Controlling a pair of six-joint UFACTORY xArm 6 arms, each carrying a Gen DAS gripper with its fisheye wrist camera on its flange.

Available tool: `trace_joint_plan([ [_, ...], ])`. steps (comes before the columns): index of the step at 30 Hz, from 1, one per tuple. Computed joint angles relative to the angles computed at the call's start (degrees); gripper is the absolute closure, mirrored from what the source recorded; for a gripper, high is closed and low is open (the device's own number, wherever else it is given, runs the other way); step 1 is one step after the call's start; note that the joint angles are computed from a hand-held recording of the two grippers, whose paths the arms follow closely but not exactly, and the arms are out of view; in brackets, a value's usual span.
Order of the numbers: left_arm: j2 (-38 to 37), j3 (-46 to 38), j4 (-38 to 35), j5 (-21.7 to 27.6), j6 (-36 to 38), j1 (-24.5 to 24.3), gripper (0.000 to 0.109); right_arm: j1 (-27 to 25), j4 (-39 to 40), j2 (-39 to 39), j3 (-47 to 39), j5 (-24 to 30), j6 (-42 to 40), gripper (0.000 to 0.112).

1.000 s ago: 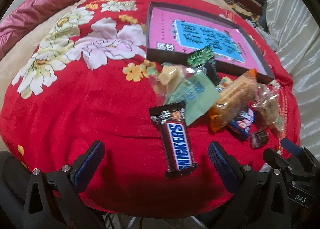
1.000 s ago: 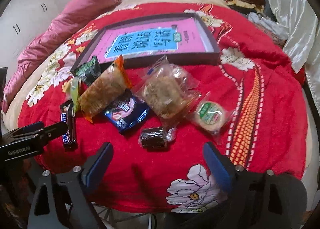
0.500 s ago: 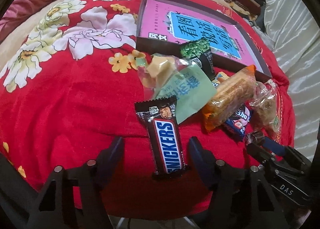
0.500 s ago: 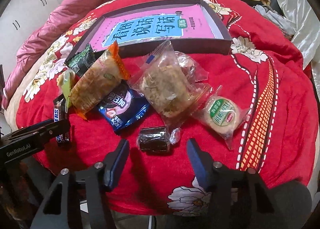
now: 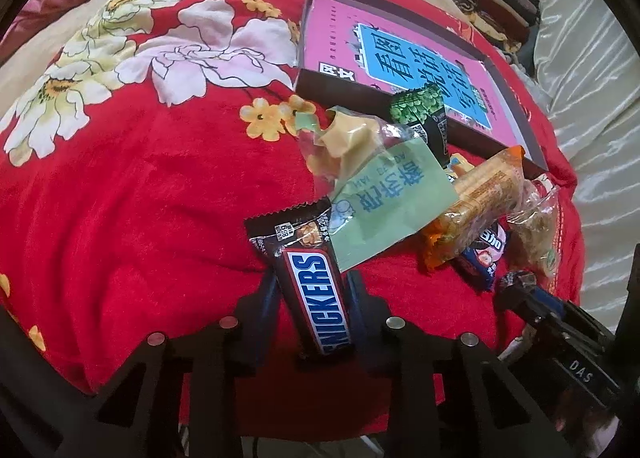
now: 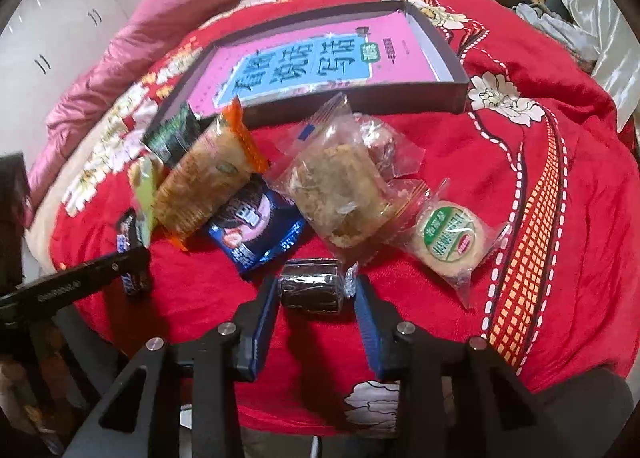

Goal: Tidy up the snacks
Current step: 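Grasp the Snickers bar with the left tool while the right tool grasps the dark chocolate, then carry the Snickers and dark chocolate into the tray and release both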

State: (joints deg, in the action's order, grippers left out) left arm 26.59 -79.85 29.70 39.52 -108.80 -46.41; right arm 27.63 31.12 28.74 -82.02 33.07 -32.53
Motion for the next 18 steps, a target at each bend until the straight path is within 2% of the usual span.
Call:
trace_joint_plan([
  [8,-2.6,2.2,2.7,-0.9,-2.4,-0.5,0.078,-0.2,10.4,-3.4,2.8,-2.3,-8.4,0.074],
  [18,-5.0,0.7,9.4,3.8,-4.2,-1.4,0.079,0.7,22.8,-6.0,4.5,-8.1,-21.2,0.074],
])
